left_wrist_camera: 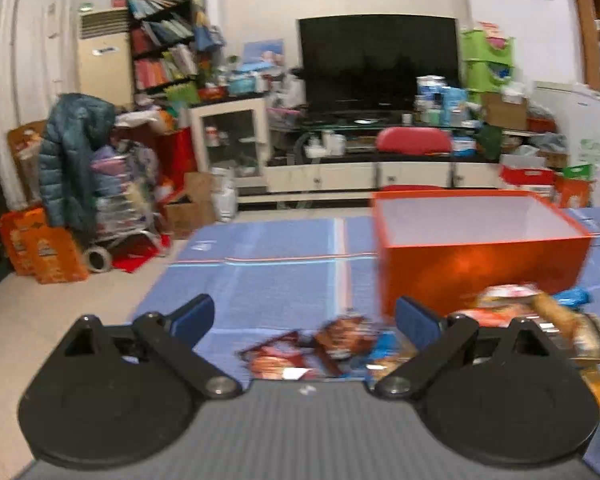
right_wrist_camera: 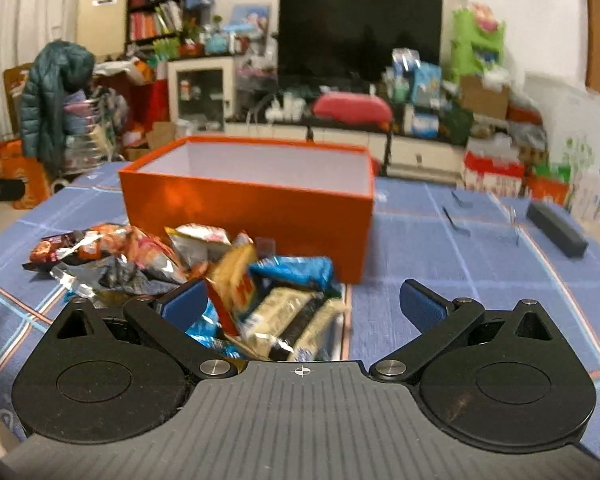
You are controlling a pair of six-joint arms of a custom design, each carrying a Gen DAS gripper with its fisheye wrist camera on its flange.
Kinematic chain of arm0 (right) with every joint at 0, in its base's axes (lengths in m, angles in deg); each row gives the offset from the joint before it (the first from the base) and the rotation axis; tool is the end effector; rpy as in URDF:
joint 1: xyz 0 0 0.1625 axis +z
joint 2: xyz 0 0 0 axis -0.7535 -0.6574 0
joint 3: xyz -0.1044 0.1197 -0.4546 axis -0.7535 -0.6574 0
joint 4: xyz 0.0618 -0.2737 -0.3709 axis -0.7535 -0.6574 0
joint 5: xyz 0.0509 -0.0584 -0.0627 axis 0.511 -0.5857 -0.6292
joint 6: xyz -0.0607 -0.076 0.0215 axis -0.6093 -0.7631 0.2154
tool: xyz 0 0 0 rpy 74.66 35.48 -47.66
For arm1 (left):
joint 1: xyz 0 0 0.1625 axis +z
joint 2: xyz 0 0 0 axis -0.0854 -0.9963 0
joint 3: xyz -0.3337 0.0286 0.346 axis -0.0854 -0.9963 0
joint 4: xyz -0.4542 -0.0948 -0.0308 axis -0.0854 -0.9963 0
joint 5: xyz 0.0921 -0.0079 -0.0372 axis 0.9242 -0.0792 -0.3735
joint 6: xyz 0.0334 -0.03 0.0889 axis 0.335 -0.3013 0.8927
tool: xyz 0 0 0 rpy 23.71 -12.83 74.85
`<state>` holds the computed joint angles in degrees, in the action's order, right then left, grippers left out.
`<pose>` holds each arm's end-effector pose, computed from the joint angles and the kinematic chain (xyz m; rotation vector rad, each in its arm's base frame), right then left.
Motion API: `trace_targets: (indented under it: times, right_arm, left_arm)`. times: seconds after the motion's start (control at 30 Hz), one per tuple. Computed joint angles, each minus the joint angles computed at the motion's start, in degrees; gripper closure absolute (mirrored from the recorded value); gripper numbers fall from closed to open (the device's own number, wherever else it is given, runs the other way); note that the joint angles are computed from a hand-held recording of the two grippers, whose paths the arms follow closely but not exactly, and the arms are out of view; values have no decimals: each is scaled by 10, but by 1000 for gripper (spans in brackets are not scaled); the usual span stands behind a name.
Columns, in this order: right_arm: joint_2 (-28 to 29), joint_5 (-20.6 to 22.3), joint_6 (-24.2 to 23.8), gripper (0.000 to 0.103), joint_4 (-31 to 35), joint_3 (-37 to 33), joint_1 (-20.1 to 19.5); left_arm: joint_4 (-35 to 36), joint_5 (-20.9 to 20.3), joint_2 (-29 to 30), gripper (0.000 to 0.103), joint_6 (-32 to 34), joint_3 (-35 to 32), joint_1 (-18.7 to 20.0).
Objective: Organize snacks
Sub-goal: 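Move both grippers toward the pile of snack packets beside the box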
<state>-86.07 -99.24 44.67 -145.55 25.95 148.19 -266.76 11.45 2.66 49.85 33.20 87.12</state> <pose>0.2166 -0.7621 -0.0575 0.6533 -2.0850 1.1793 0.0679 -0.8236 0.2764 0.5787 1.9594 -1.2478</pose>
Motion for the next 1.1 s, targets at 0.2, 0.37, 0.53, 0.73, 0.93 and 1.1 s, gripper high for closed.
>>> trace_targets:
  times: [0.2, 0.37, 0.53, 0.73, 0.93, 1.1]
  right_arm:
    - [22, 23, -18, 8, -43, -16, -3]
    - [36, 39, -71, 8, -86, -30, 0]
    - [37, 51, -82, 8, -88, -29, 1]
    - [20, 27, -32, 8, -124, -14, 2]
    - [-5, -24, 48, 8, -150, 4, -6]
    - [-16, -66, 69, 8, -134, 8, -11]
  left_arm:
    - [7, 79, 23, 7, -14, -60, 13]
    - [-23, 139, 49, 7, 16, -85, 4]
    - [-13, 220, 70, 7, 52, -98, -23]
    - [83, 240, 36, 7, -95, -57, -36]
    - [44, 267, 51, 7, -98, -61, -50]
    - [46, 268, 45, 7, -111, -45, -58]
